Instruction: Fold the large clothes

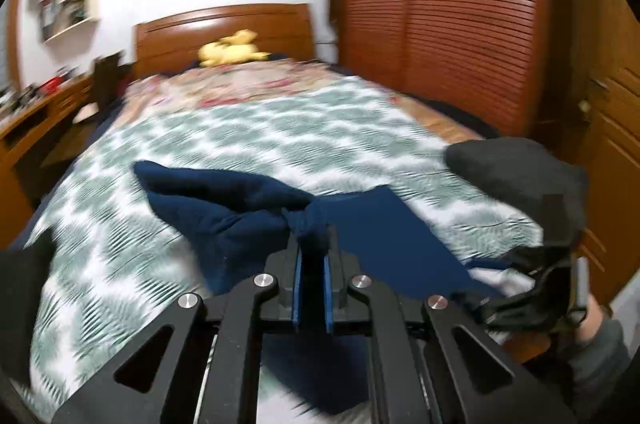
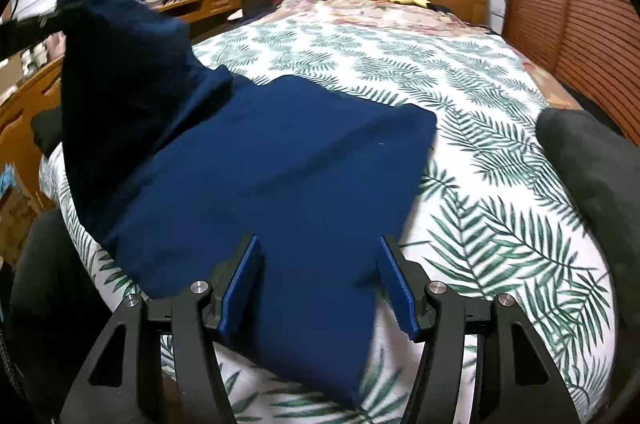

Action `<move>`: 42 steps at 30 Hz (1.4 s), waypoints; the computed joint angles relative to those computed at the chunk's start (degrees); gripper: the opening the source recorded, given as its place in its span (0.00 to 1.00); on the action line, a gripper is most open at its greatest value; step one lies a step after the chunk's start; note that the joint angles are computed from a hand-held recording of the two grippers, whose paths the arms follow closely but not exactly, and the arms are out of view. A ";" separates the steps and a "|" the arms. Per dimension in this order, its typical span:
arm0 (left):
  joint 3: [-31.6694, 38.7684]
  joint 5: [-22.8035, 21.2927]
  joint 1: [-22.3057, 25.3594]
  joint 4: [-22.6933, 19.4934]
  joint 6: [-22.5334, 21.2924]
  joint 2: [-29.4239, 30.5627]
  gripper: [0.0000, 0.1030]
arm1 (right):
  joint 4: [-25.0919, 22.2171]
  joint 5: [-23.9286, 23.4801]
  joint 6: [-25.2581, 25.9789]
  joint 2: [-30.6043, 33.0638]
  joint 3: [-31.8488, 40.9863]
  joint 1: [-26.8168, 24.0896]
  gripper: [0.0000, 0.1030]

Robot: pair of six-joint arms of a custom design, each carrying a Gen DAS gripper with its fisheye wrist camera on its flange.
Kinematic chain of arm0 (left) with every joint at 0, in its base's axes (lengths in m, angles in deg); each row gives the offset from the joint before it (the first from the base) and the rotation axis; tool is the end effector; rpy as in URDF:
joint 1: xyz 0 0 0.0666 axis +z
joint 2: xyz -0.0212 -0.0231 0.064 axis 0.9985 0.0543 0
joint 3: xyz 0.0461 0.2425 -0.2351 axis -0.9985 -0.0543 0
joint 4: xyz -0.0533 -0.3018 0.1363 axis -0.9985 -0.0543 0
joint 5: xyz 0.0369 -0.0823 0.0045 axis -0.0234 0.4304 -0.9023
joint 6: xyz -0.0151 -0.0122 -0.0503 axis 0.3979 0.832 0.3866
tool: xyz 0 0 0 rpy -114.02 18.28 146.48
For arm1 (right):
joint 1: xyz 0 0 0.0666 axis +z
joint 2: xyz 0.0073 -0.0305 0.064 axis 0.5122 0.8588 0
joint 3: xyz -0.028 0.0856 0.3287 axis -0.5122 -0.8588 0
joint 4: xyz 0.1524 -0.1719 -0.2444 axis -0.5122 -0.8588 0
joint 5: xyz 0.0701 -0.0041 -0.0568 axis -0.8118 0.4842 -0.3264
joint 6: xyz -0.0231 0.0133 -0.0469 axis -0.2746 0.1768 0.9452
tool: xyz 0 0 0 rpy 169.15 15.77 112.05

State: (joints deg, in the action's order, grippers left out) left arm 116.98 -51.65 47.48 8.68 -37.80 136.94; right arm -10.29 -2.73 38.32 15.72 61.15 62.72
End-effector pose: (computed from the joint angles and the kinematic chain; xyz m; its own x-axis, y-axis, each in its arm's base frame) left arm 0.3559 -0.2732 0.4285 -0.5414 0.0376 -0.8399 0.1279 0.9911 -0.0380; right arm 0.3919 0.2450 0.3856 -0.4691 -0.3495 -0.8110 -0.5769 0.8166 -0.0182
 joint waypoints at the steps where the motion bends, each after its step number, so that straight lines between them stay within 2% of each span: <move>1: 2.73 0.92 -0.61 -0.10 -0.97 2.24 0.08 | 0.20 -0.18 -0.23 -0.52 -0.41 -0.37 0.60; 4: 10.11 3.22 -2.41 -0.57 -3.74 8.35 0.08 | 0.61 -0.43 -0.63 -2.14 -1.89 -1.18 0.60; 7: 14.92 5.80 -3.00 -2.29 -4.06 12.14 0.08 | 1.05 -1.03 -1.24 -3.45 -3.16 -2.27 0.60; 9: 17.52 6.03 -3.11 -4.80 -4.01 14.57 0.09 | 1.18 -1.29 -1.63 -3.95 -3.84 -2.85 0.60; 11: 18.86 6.60 -2.99 -7.52 -3.12 16.12 0.09 | 0.54 -0.93 -1.72 -4.33 -4.16 -3.14 0.60; 14: 18.15 8.26 -3.01 -8.63 -1.87 16.39 0.13 | 0.37 -1.26 -1.94 -4.85 -4.59 -3.53 0.60; 17: 15.07 7.06 -3.66 -6.20 -1.55 14.48 0.31 | 0.26 -1.63 -2.09 -5.31 -4.50 -3.62 0.60; 18: 14.16 6.50 -3.89 -5.59 -1.47 13.84 0.42 | 0.29 -2.03 -2.23 -5.56 -4.46 -3.68 0.60; 20: 11.73 5.08 -4.15 -4.37 -1.59 12.17 0.51 | 0.49 -2.28 -2.21 -5.54 -4.17 -3.85 0.60; 22: 9.35 4.21 -3.94 -3.43 -1.67 10.54 0.69 | 0.97 -3.18 -2.31 -6.12 -4.16 -4.00 0.60; 24: 6.15 3.36 -3.63 -1.86 -1.41 8.32 0.74 | 1.45 -3.97 -2.66 -6.98 -4.28 -3.94 0.60; 29: -0.50 2.22 -2.23 -0.21 0.30 4.10 0.74 | 3.72 -6.99 -3.28 -9.27 -4.75 -3.08 0.60; 34: -5.48 2.59 -0.88 0.78 2.07 1.68 0.74 | 4.11 -8.50 -2.88 -7.66 -2.72 -1.41 0.60; 39: -8.98 2.07 -0.36 1.59 2.30 -0.27 0.74 | 1.21 -8.47 -2.02 -2.32 1.10 -1.30 0.60; 42: -10.50 2.31 -0.08 2.21 2.47 -1.10 0.74 | -1.59 -10.51 -2.83 1.43 4.89 -1.52 0.59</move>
State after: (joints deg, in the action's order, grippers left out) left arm 106.48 -49.34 47.39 10.88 -35.34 135.84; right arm -11.88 -13.24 35.48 17.15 66.03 61.20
